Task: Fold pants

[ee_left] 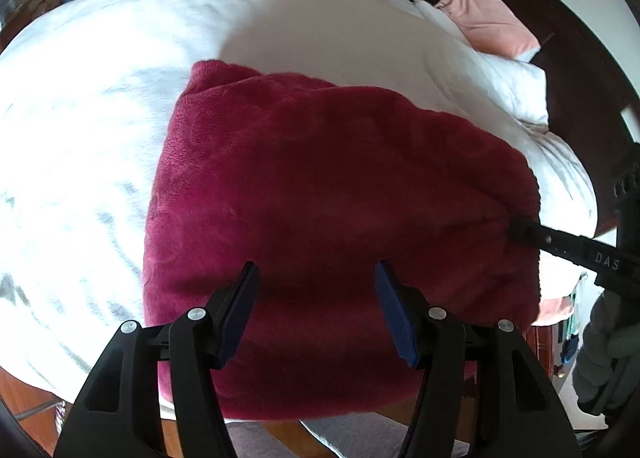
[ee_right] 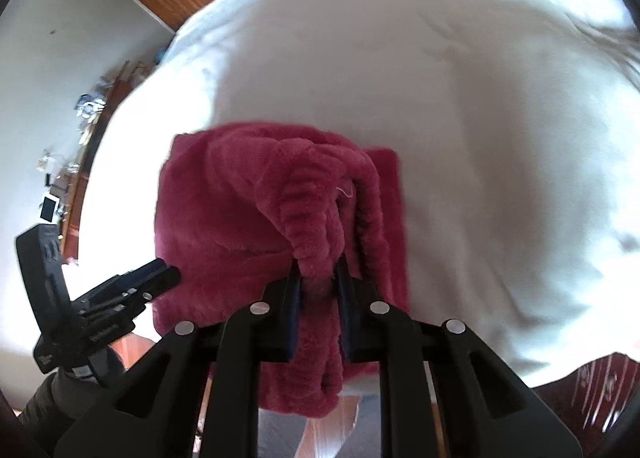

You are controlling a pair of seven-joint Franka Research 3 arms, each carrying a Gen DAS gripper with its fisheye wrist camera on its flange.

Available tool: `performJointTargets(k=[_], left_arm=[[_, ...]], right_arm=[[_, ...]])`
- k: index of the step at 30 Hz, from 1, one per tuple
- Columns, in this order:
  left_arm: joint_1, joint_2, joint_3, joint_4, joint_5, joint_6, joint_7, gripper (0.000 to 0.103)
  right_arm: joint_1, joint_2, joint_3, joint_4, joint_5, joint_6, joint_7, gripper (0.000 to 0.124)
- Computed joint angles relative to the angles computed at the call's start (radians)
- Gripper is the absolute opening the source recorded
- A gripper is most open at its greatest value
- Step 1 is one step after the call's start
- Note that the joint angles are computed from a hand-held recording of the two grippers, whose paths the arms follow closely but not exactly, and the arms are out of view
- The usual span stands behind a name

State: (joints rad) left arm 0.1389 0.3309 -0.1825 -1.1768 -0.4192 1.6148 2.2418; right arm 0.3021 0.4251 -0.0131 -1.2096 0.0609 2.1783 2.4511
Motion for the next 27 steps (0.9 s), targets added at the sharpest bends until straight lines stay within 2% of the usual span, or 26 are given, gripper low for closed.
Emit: performJointTargets(k=[3,6,9,11,14,17,22,27], left_arm=[[-0.008,-0.030,-0.006,-0.054,0.004,-0.004,0.033,0.060],[-0.028,-0.085,-0.003,-0.157,0.034,0.017,0.095,0.070],[-0.057,-0.157,0.008,-0.290,0.081,0.099,0.177,0.071],[-0.072,-0.182,0.017,-0.332,0.097,0.135,0.208,0.071],[-0.077,-0.162,0.032,-0.285,0.079,0.096,0.166,0.071],[-0.067,-0.141,0.035,-0.232,0.038,0.046,0.128,0.071],[-0.062,-0.177,0.033,-0.259,0.004,0.021,0.148,0.071],[-0.081,-0.226,0.039,-0.332,0.013,0.009,0.154,0.071]], right_arm=[[0.000,0.001,-0.004,-0.036,0.000,-0.009,0.024,0.016],[0.009,0.060,-0.009,0.000,-0.034,-0.028,-0.002,0.016],[0.010,0.126,-0.012,0.068,-0.037,-0.064,-0.022,0.020],[0.005,0.112,-0.012,0.048,-0.025,-0.039,-0.027,0.021],[0.005,0.063,-0.016,-0.005,-0.018,0.001,-0.017,0.035],[0.023,0.020,-0.033,-0.027,-0.069,0.012,0.007,0.043],[0.036,0.005,-0.044,0.021,-0.160,0.030,0.004,0.044],[0.007,0.123,-0.008,0.205,-0.097,0.056,-0.111,0.044]])
